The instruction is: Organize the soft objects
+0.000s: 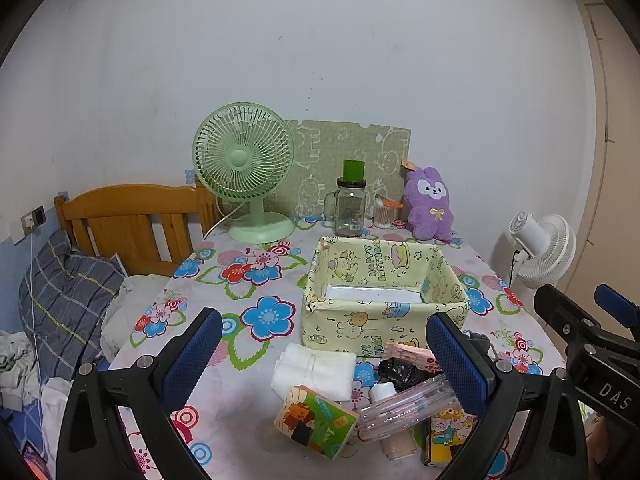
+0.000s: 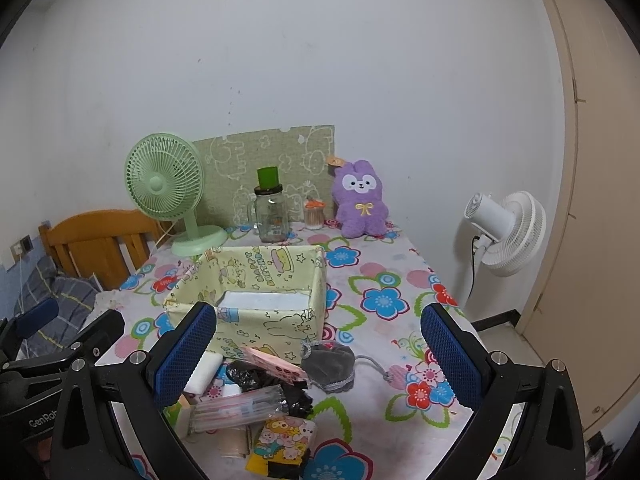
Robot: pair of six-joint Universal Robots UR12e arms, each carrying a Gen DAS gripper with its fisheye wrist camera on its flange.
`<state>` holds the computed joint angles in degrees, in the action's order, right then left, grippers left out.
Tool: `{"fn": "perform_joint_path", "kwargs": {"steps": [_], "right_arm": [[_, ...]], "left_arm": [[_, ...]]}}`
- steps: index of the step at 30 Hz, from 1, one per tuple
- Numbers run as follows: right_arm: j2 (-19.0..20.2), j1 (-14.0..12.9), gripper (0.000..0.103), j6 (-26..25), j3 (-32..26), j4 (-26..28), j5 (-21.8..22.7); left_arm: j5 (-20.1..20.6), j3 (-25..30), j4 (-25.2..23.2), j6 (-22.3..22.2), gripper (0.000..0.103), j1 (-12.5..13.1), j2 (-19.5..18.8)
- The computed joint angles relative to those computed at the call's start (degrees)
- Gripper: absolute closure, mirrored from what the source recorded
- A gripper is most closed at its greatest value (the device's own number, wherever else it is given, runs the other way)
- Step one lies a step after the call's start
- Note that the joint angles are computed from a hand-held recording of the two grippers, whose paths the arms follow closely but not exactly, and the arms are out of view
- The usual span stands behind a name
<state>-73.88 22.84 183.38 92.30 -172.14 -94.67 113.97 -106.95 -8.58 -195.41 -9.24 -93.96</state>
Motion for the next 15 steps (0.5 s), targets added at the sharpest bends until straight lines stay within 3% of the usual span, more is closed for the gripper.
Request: {"fn": "perform_joint_path", "kwargs": {"steps": [15], "right_arm": [[-0.10,0.10,0.000,0.16,0.21,-0.40,-0.70]], "left_arm": [[0.10,0.04,-0.48,-0.07,0.000,0.08,0.14]]}}
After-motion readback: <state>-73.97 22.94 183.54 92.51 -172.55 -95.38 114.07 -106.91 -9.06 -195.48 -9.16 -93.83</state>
